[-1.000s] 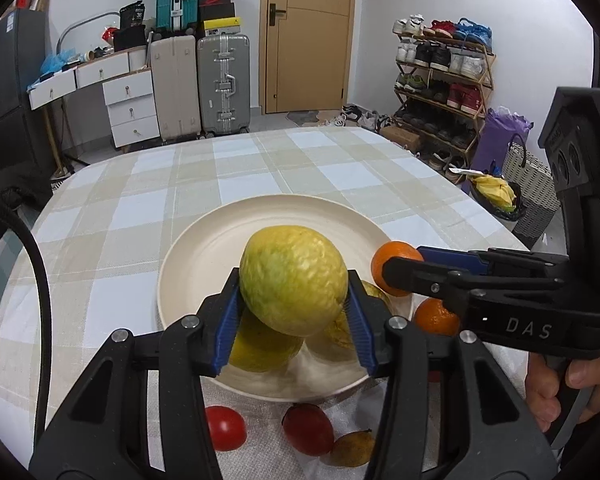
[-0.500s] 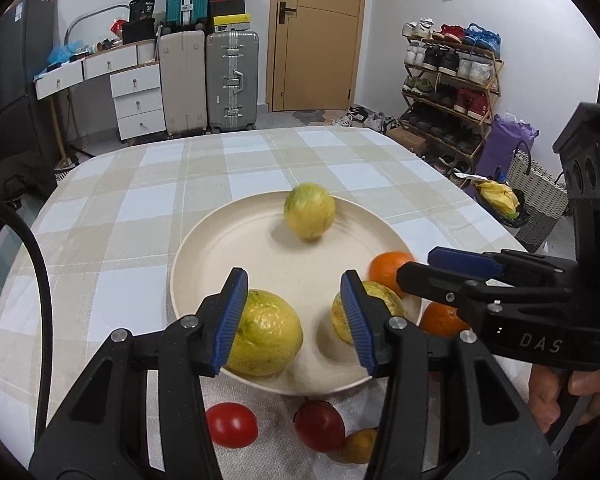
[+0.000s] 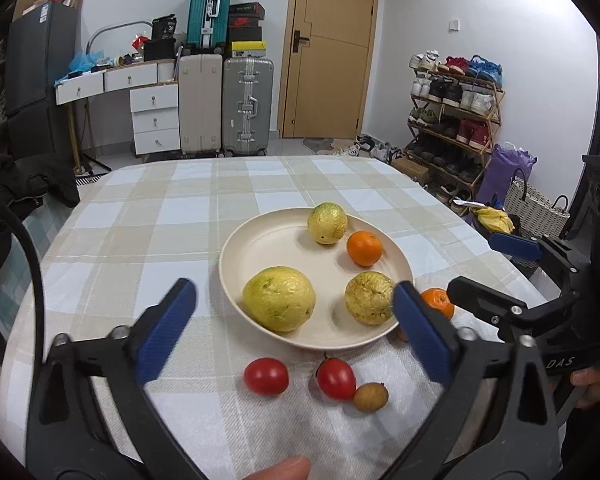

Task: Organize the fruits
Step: 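Open both tools onto the plate and withdraw them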

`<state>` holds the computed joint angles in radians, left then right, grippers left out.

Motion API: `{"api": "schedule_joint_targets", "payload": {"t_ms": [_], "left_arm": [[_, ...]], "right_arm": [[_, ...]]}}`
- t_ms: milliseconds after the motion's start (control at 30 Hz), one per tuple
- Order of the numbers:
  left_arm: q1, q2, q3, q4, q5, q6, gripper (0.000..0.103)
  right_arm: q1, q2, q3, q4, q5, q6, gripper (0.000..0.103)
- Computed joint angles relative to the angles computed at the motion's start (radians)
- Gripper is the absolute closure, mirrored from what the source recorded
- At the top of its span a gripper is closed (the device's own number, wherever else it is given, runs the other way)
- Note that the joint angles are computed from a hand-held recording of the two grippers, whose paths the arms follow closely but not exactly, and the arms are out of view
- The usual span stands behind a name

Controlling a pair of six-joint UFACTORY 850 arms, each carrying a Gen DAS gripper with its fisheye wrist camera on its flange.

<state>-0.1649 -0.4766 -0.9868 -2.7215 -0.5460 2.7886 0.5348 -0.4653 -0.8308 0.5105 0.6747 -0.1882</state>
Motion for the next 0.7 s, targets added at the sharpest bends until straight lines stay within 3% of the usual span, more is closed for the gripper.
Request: {"api": "schedule_joint_targets", "payload": {"t_ms": [333, 700], "left_arm": [[0.016, 0.090, 0.125, -0.062, -0.050, 0.090, 0.001], [0.001, 0.083, 0.137, -0.094, -0.035, 0.129, 0.001]], "right_arm": [[0.025, 0.032, 0.039, 0.028, 0.049, -0.029, 0.000], [0.025, 0.026, 0.043, 0.035, 0.047, -0.027, 0.000]]}}
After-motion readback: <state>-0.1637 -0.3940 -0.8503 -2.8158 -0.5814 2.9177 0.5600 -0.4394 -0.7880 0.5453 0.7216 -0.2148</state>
